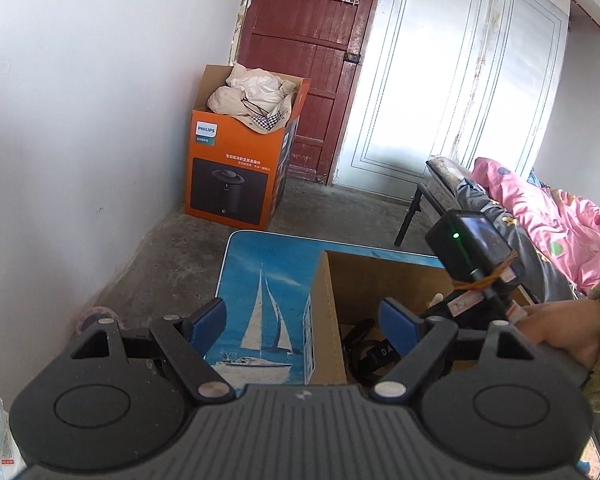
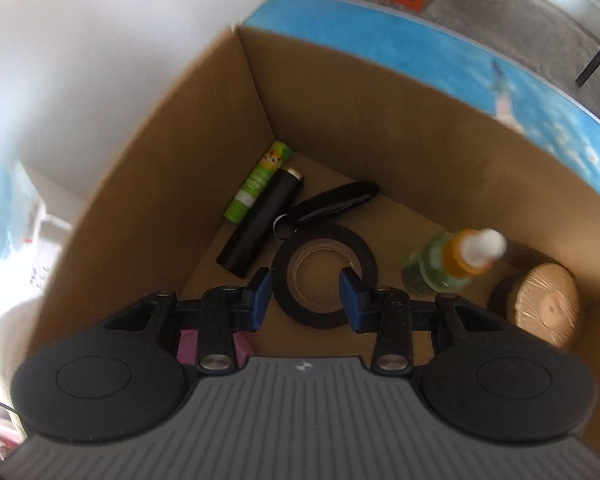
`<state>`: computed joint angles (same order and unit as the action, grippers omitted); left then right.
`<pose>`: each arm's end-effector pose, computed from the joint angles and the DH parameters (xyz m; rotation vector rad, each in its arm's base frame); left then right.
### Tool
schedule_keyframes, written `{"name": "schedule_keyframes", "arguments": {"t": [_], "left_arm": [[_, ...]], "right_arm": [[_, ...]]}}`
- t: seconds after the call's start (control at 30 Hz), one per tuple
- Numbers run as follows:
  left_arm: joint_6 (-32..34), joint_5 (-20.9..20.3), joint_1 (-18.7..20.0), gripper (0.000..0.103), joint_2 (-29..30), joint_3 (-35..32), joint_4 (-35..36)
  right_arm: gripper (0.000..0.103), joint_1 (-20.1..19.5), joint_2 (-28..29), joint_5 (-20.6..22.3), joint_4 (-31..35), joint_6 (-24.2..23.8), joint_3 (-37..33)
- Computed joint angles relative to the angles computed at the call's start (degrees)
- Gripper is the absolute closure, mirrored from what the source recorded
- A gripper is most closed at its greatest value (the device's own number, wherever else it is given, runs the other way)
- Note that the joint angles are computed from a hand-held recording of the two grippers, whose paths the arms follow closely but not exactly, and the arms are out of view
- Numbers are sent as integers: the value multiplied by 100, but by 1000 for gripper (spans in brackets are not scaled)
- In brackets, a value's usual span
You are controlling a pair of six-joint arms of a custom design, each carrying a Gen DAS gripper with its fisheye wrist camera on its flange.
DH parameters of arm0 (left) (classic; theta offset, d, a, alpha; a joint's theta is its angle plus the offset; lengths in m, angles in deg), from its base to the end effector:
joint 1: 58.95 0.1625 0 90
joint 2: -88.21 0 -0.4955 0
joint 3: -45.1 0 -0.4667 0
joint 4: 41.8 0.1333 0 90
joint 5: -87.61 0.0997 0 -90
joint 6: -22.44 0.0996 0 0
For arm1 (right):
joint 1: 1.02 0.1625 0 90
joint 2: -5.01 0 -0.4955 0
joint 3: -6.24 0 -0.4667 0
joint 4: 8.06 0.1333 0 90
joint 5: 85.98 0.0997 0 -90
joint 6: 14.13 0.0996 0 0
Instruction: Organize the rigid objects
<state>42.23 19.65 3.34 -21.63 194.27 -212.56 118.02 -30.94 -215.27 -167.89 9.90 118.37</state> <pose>-0.0017 -0.3703 0.3296 0.8824 2.4864 -1.0281 0.3542 -0.4932 -0.0874 0.1566 -2.4627 0.2710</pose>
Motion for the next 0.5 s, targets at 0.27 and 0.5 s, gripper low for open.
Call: {"name": "schedule_keyframes", "arguments": {"t": [0.27,0.5], "left_arm": [[81,-300,335,19,75,-117,-63],[113,-473,451,19,191,-145,-67]], "right_arm": [[66,-34,-149,342,975,437,-67],[65,166,-312,127,543,325,21]]}}
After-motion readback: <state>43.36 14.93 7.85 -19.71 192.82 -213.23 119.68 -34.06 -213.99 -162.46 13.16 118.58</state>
